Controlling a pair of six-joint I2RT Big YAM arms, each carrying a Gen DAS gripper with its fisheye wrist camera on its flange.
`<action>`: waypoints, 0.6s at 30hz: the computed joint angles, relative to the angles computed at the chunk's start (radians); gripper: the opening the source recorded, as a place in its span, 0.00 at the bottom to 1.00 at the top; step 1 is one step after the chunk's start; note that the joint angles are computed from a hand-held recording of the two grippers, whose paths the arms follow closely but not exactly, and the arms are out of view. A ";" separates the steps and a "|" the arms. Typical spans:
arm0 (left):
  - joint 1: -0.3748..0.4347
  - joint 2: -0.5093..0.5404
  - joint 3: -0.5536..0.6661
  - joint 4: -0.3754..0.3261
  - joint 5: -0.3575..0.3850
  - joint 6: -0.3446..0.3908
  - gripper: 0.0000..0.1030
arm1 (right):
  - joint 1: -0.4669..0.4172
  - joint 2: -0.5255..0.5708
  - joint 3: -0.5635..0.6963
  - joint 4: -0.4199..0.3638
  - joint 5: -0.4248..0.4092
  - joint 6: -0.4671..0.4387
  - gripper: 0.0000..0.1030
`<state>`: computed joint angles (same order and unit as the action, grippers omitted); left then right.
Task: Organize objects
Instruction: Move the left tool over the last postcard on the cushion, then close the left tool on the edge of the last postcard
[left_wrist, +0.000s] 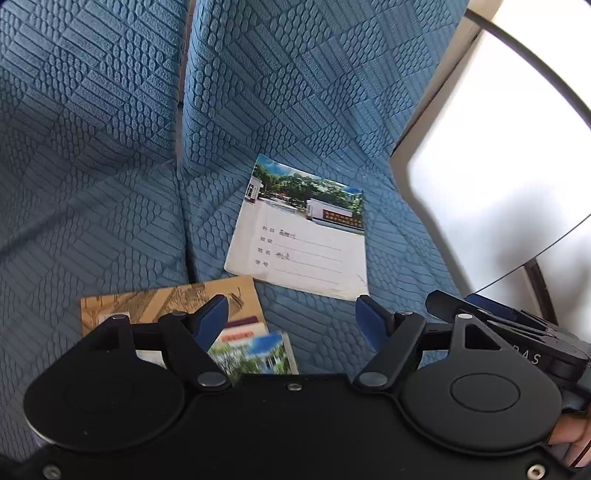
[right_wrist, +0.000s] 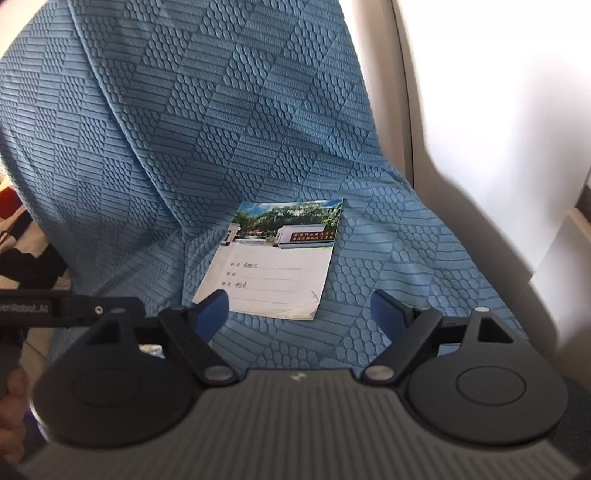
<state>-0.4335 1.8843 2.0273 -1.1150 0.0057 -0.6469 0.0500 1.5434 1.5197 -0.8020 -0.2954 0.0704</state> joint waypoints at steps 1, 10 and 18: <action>0.008 0.015 0.013 -0.001 0.008 0.008 0.72 | 0.002 0.015 0.010 -0.001 0.000 -0.003 0.83; 0.060 0.193 0.205 -0.057 0.115 0.025 0.70 | 0.019 0.153 0.113 -0.028 0.014 -0.017 0.75; 0.088 0.343 0.364 -0.128 0.198 -0.013 0.64 | 0.042 0.236 0.169 -0.045 0.026 -0.060 0.33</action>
<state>-0.3450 2.2274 2.3917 -1.2435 0.2039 -0.6596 0.0923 1.7793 1.6883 -0.8466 -0.2699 0.0105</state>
